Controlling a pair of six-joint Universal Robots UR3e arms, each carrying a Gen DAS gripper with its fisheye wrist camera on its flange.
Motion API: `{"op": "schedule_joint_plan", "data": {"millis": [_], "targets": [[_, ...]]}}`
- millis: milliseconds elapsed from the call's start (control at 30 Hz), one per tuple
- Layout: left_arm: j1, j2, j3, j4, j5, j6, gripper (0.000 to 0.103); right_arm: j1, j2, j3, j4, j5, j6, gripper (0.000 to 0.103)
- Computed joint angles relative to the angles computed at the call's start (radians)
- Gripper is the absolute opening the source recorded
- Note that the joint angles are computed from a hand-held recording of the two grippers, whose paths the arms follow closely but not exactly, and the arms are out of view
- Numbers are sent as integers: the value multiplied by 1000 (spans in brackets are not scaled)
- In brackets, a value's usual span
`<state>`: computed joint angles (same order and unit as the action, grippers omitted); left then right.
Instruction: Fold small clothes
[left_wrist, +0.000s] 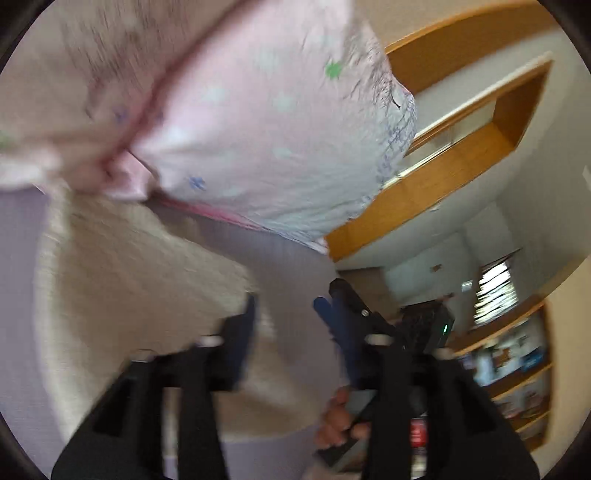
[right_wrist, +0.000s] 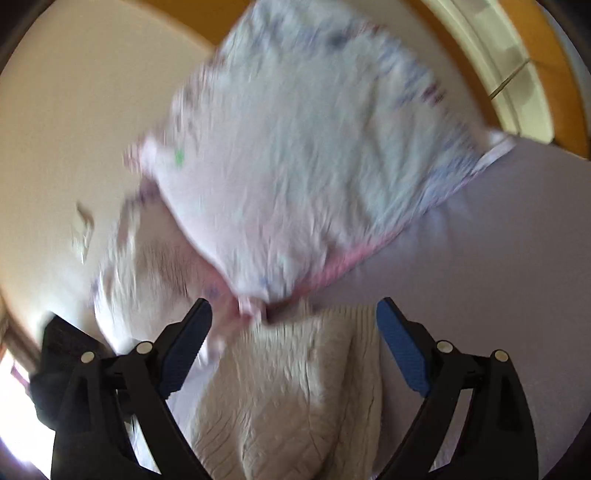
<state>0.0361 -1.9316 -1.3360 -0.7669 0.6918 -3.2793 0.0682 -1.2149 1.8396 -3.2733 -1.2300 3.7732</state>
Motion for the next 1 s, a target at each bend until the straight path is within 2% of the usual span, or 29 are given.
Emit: {"op": "schedule_joint_plan", "data": {"millis": [33,67,167,300,333,400,467,500,533,567,600,633,667,700,767,833,900,1000], "targets": [[-4,75,-66,12,105,57,65,9,3,-25,77,-14,-27,82],[-4,125,-118,23,167,120,65,18,10,-58,151,-30,-45,79],[-27,204,-264,114,307,214,65,24,41,-122,296,-38,-68,79],[-30,248,-409,200,403,301,66,30,109,-210,433,-9,-102,79],[-40,241,-436,228,416,328,66,43,129,-226,430,-20,-119,76],[-85,233,-502,311,500,394,65,49,156,-215,317,9,-127,22],[-118,220,-557,391,553,409,65,71,179,-228,248,-48,-124,20],[-124,222,-595,465,568,419,65,72,186,-237,256,-45,-125,20],[-117,233,-609,475,561,415,65,62,182,-227,259,-24,-121,21],[-73,259,-621,468,499,383,65,49,167,-211,273,2,-108,27],[-20,284,-636,458,427,342,65,42,153,-213,305,12,-98,46],[18,310,-653,454,382,308,67,37,137,-204,320,16,-95,59],[74,324,-660,450,338,264,69,35,122,-190,320,12,-97,80],[102,324,-654,439,326,247,74,33,119,-190,326,20,-101,84],[134,289,-590,345,328,237,74,26,131,-202,358,77,-112,84],[160,220,-500,205,295,233,74,35,163,-248,399,106,-127,77],[180,147,-436,109,231,231,75,54,175,-268,416,89,-148,65],[201,99,-431,96,146,232,76,36,195,-243,357,157,-136,41]]}}
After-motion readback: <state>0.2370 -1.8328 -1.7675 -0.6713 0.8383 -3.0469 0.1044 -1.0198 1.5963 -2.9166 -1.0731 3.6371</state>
